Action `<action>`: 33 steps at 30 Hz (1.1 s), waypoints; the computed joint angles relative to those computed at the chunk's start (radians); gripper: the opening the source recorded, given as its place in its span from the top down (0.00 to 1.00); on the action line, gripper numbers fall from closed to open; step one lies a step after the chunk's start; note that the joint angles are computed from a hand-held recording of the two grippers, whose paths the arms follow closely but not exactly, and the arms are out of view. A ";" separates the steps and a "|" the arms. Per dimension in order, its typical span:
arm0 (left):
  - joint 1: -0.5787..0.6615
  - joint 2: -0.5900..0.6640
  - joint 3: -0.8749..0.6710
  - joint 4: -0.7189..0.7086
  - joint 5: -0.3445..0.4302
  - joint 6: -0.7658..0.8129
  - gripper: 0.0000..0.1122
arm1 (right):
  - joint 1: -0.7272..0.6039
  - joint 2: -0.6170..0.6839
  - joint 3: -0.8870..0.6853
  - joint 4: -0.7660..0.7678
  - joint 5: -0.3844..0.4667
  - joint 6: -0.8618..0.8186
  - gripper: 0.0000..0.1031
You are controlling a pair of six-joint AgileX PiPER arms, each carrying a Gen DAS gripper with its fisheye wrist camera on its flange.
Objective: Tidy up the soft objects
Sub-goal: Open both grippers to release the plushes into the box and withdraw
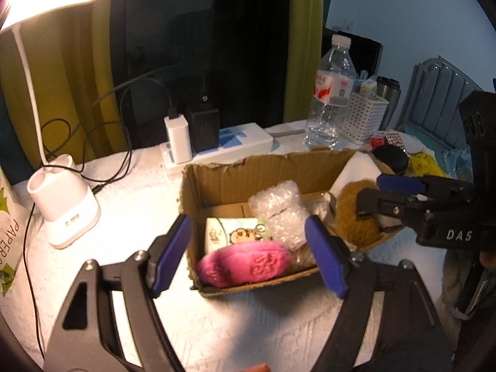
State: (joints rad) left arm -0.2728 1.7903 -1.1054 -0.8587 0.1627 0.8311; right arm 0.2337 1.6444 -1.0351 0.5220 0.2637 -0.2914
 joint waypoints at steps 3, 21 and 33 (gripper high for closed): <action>0.000 -0.031 0.026 -0.044 -0.004 0.047 0.31 | 0.011 -0.033 0.020 -0.070 -0.009 0.073 0.35; -0.007 -0.264 0.208 -0.225 -0.015 0.231 0.31 | 0.117 -0.240 0.127 -0.527 0.003 0.552 0.35; -0.033 -0.404 0.321 -0.163 -0.020 0.160 0.31 | 0.216 -0.377 0.218 -0.850 0.051 0.911 0.35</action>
